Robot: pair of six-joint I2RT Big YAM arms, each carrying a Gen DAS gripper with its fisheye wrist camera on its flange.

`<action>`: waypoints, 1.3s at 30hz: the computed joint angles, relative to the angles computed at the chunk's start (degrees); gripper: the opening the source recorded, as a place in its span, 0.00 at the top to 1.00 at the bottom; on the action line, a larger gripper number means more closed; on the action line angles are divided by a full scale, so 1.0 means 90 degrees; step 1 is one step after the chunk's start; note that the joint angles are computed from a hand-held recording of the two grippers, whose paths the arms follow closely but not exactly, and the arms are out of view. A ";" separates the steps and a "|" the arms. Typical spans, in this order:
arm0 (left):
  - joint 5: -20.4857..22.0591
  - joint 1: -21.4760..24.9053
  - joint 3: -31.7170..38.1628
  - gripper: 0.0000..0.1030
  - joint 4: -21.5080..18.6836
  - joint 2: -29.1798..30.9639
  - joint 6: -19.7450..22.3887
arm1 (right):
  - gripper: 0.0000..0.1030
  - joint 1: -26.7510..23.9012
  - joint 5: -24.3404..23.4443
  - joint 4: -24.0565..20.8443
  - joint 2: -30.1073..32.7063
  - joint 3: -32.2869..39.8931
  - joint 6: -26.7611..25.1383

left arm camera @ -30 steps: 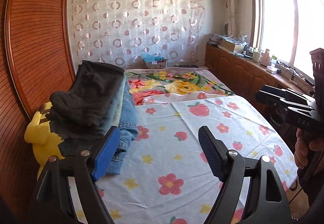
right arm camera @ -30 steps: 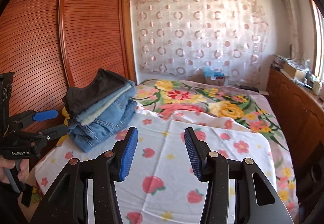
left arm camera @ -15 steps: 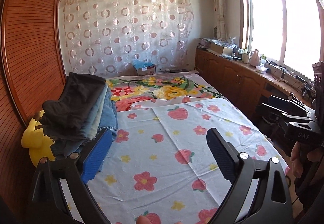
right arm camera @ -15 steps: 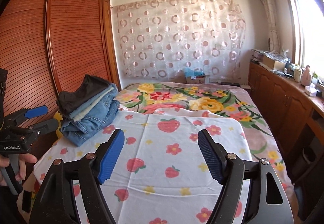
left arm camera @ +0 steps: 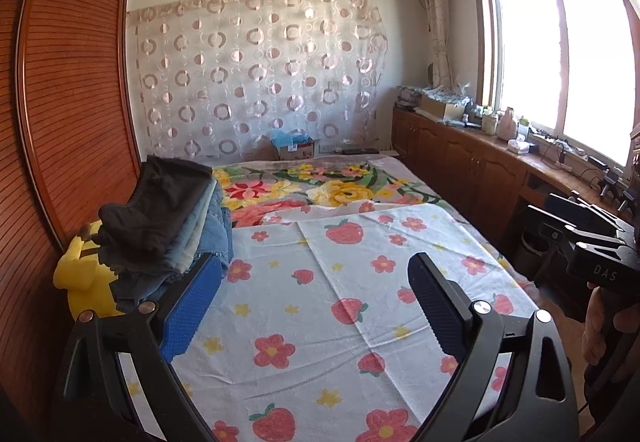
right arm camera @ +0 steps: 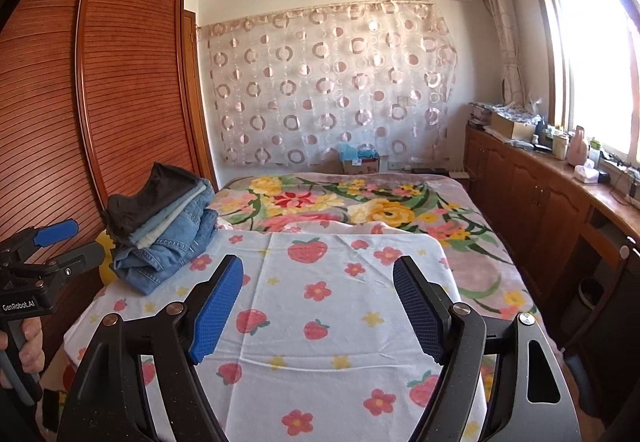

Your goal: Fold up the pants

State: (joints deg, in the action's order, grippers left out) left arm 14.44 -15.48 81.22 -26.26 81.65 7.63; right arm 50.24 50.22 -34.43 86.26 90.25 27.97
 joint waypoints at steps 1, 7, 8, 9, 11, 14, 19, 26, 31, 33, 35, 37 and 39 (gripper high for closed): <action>0.0023 -0.0006 -0.0027 0.08 -0.0012 -0.0051 0.0021 | 0.23 0.0065 0.0046 0.0099 -0.0032 -0.0034 -0.0049; -0.0248 -0.0055 -0.0162 0.08 0.0050 -0.0267 -0.0023 | 0.23 0.0206 0.0172 0.0223 -0.0162 -0.0260 -0.0014; -0.0291 -0.0060 -0.0187 0.08 0.0072 -0.0300 -0.0020 | 0.23 0.0206 0.0201 0.0278 -0.0199 -0.0316 -0.0032; -0.0309 -0.0057 -0.0205 0.08 0.0080 -0.0327 -0.0018 | 0.23 0.0227 0.0253 0.0285 -0.0205 -0.0325 -0.0026; -0.0333 -0.0048 -0.0232 0.08 0.0093 -0.0368 -0.0054 | 0.23 0.0258 0.0335 0.0342 -0.0228 -0.0367 -0.0059; -0.0370 -0.0022 -0.0249 0.08 0.0096 -0.0407 -0.0059 | 0.23 0.0248 0.0408 0.0487 -0.0278 -0.0450 -0.0152; -0.0389 0.0051 -0.0303 0.08 0.0123 -0.0454 -0.0084 | 0.23 0.0289 0.0526 0.0727 -0.0305 -0.0576 -0.0289; -0.0412 0.0088 -0.0318 0.08 0.0119 -0.0438 -0.0110 | 0.23 0.0266 0.0487 0.0799 -0.0289 -0.0658 -0.0336; -0.0409 0.0094 -0.0302 0.08 0.0094 -0.0418 -0.0098 | 0.23 0.0213 0.0433 0.0803 -0.0311 -0.0681 -0.0368; -0.0414 0.0093 -0.0305 0.08 0.0102 -0.0422 -0.0086 | 0.23 0.0228 0.0449 0.0803 -0.0312 -0.0686 -0.0365; -0.0402 0.0094 -0.0300 0.08 0.0097 -0.0422 -0.0089 | 0.23 0.0227 0.0442 0.0817 -0.0315 -0.0693 -0.0367; -0.0414 0.0097 -0.0305 0.08 0.0110 -0.0420 -0.0087 | 0.23 0.0201 0.0417 0.0845 -0.0327 -0.0711 -0.0385; -0.0399 0.0096 -0.0298 0.08 0.0095 -0.0416 -0.0088 | 0.23 0.0209 0.0424 0.0842 -0.0326 -0.0714 -0.0385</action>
State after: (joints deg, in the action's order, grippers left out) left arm 10.85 -14.61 78.53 -25.40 77.91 6.84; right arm 52.13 54.04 -26.85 83.32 83.82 24.51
